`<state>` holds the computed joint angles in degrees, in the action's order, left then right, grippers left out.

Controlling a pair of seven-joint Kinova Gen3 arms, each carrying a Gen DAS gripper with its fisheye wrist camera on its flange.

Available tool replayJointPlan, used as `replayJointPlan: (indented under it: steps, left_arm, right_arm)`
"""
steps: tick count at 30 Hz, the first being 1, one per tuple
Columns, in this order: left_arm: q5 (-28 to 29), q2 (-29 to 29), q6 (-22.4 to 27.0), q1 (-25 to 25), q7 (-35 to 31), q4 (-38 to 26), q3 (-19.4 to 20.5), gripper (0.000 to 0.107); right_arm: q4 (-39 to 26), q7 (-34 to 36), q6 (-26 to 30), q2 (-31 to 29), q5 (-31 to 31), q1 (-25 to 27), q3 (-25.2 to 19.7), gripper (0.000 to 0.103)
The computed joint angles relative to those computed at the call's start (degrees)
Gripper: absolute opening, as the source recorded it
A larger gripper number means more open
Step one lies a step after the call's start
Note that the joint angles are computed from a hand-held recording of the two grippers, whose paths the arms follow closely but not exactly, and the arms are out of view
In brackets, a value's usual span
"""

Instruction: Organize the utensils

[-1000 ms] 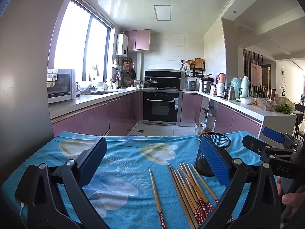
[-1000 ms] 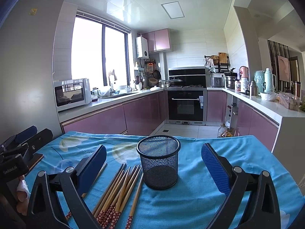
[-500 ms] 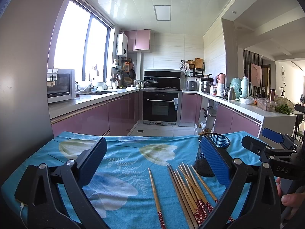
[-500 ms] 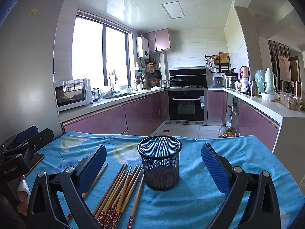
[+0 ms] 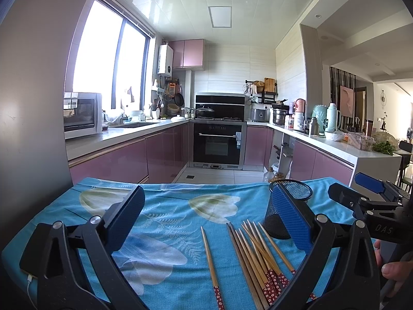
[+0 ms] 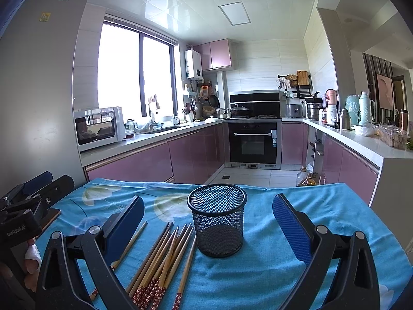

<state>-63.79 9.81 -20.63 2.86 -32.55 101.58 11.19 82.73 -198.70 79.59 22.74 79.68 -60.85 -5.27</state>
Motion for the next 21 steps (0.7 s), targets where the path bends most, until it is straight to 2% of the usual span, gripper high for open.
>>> replayJointPlan:
  steps: [16,21]
  left_arm:
    - [-0.77,-0.03,0.92,0.32,0.51,-0.11,0.38,0.097]
    - [-3.47,0.23,1.58,0.09,2.95,-0.59,0.88,0.097]
  right_arm:
    - [0.57,-0.72,-0.61,-0.28,-0.16,0.34,-0.22,0.096]
    - [1.21,-0.93,-1.76,-0.66,-0.78,0.91,-0.52,0.096]
